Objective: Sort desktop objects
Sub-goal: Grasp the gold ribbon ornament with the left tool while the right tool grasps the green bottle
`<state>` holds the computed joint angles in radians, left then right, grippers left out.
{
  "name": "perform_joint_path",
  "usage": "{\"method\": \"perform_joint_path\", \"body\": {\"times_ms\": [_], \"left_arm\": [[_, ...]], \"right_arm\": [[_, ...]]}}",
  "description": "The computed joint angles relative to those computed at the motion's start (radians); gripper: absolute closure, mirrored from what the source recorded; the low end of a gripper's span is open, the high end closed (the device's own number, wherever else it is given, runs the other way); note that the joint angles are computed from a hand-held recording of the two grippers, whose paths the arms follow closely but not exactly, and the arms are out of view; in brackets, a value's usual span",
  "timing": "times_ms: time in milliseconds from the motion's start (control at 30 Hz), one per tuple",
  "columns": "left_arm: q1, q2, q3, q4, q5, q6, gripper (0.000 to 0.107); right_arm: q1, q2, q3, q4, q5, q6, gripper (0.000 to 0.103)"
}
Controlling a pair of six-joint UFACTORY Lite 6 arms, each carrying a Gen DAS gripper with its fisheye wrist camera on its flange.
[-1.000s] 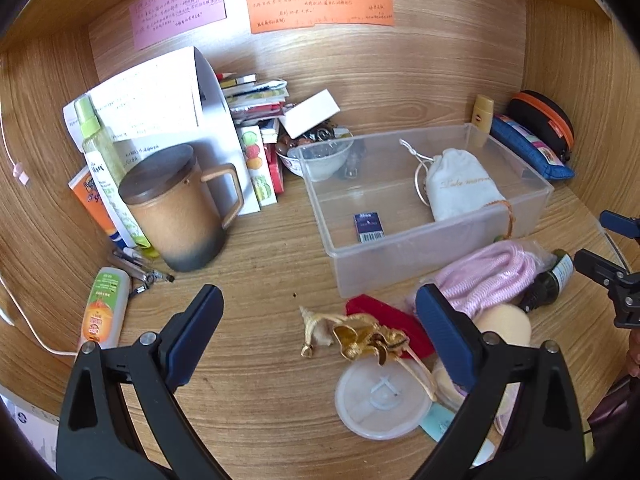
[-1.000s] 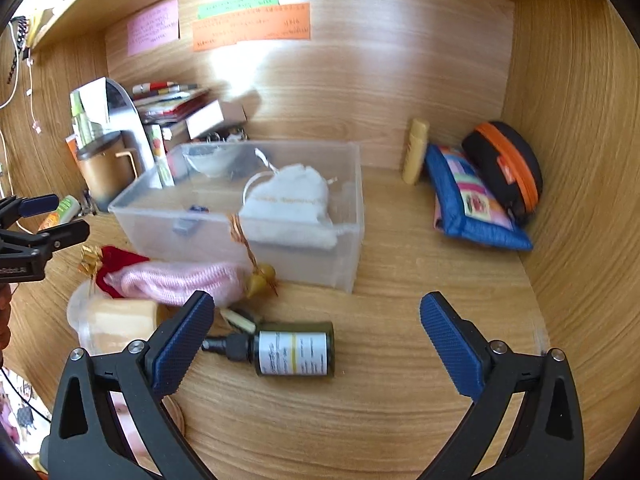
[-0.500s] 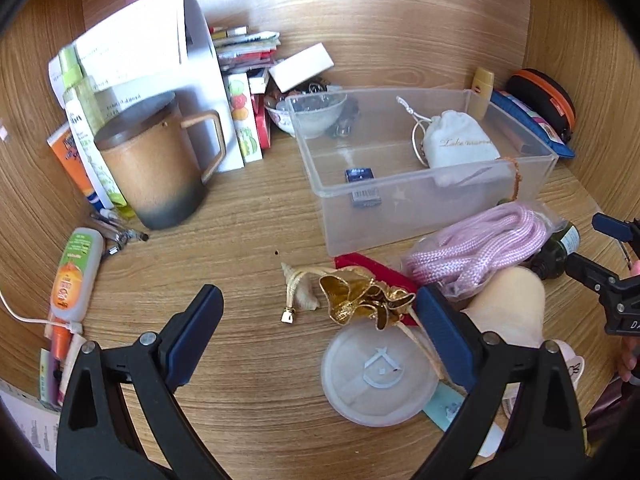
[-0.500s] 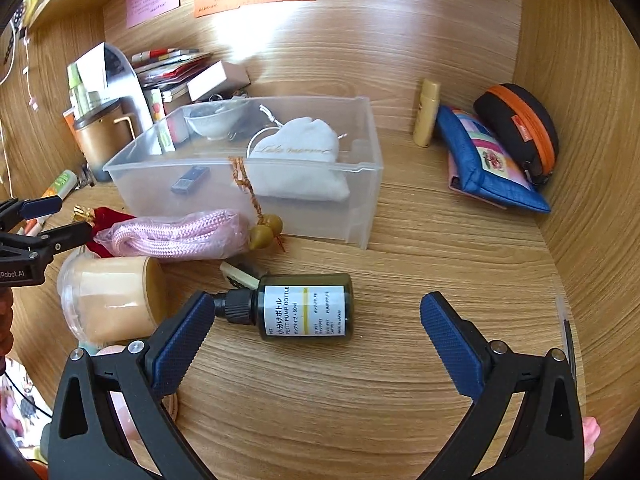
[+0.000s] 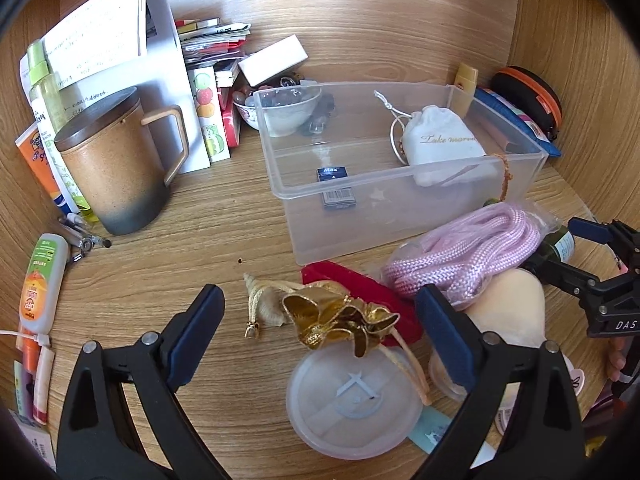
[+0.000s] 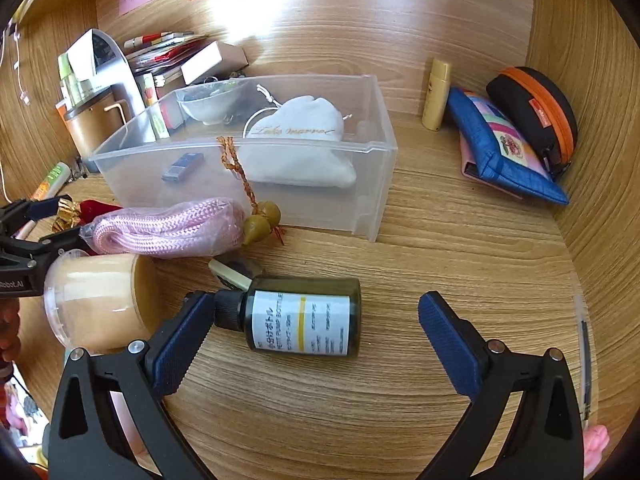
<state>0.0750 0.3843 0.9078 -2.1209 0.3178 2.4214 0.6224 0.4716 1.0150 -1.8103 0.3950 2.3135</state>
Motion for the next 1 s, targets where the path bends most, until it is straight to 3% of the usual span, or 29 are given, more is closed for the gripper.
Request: {"method": "perform_joint_path", "body": {"times_ms": [100,133,200,300,400,567,800,1000], "left_arm": [[0.002,0.01,-0.002,-0.016,0.006,0.028,0.016],[0.001,0.014,-0.004,-0.024,0.004,0.042,0.023],[0.007,0.023,-0.006,0.004,0.017,0.027,0.025],[0.01,0.02,-0.014,-0.01,0.033,0.048,0.028],[0.005,0.022,-0.012,-0.006,0.04,0.045,0.038],[0.009,0.031,0.0,0.072,0.066,-0.021,0.058],[0.013,0.019,-0.015,0.035,0.079,0.024,0.068],[0.006,-0.013,-0.07,-0.185,0.102,0.241,0.074]], "right_arm": [[-0.009,0.002,0.002,-0.024,-0.017,0.026,0.011],[-0.013,0.006,0.005,-0.027,-0.029,0.029,0.013],[-0.017,0.01,0.009,-0.033,-0.048,0.03,0.022],[-0.007,0.013,0.012,-0.035,-0.039,0.027,0.025],[0.003,0.012,0.008,-0.06,-0.03,0.046,0.034],[0.007,0.005,-0.002,-0.079,-0.023,0.07,0.036],[-0.008,-0.021,-0.033,-0.162,-0.037,0.164,0.041],[0.0,-0.043,-0.06,-0.197,-0.014,0.205,0.041]]}}
